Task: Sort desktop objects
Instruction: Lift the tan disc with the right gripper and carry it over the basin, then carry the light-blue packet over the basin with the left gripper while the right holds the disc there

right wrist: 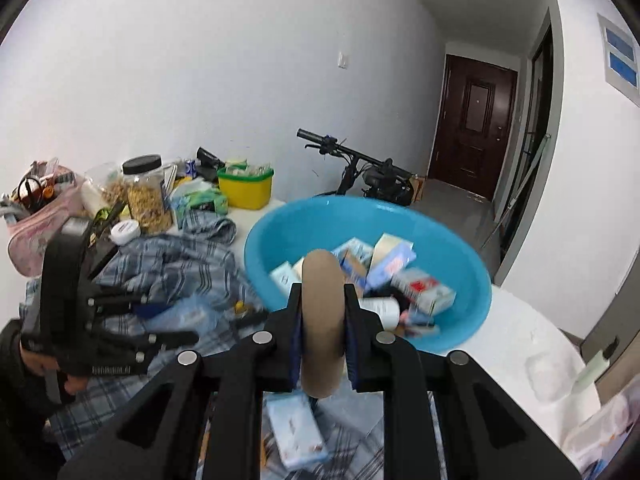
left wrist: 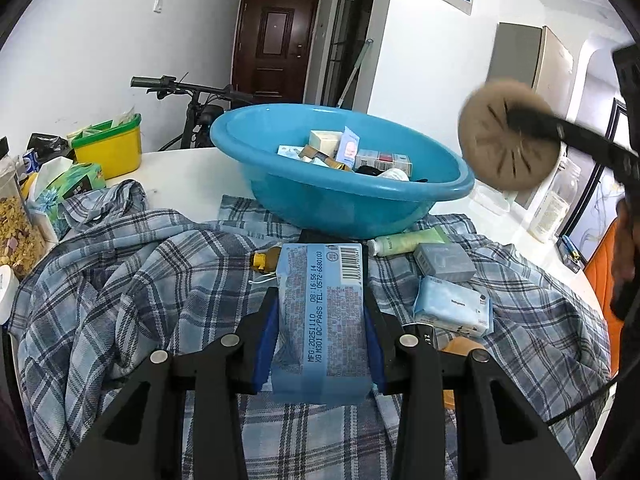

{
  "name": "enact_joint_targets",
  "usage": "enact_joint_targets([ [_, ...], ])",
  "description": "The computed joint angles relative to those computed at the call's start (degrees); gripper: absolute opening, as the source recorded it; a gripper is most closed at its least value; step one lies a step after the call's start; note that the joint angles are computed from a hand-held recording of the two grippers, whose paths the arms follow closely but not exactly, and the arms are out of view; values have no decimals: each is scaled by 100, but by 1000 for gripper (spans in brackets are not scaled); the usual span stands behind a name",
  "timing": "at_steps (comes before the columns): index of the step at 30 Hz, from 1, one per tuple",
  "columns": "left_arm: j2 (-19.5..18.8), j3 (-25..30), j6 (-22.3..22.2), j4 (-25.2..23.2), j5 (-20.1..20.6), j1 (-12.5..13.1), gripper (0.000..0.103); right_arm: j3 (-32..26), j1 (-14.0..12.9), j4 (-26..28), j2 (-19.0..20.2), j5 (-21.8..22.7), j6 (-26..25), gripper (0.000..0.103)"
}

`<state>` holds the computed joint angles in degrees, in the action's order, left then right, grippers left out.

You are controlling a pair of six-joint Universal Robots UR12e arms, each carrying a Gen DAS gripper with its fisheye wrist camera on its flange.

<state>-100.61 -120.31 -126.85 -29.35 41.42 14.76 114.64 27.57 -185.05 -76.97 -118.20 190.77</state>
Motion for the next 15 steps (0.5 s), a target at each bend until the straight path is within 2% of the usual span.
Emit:
enact_joint_targets([
  [5, -39, 31, -91, 13, 36, -10, 40, -276, -191, 0, 11, 74, -130, 16],
  [12, -108, 47, -372, 260, 78, -4, 40, -529, -565, 172, -28, 759, -352, 16],
  [15, -161, 20, -695, 650, 116, 3, 40, -471, -663, 50, -9, 1031, -308, 16],
])
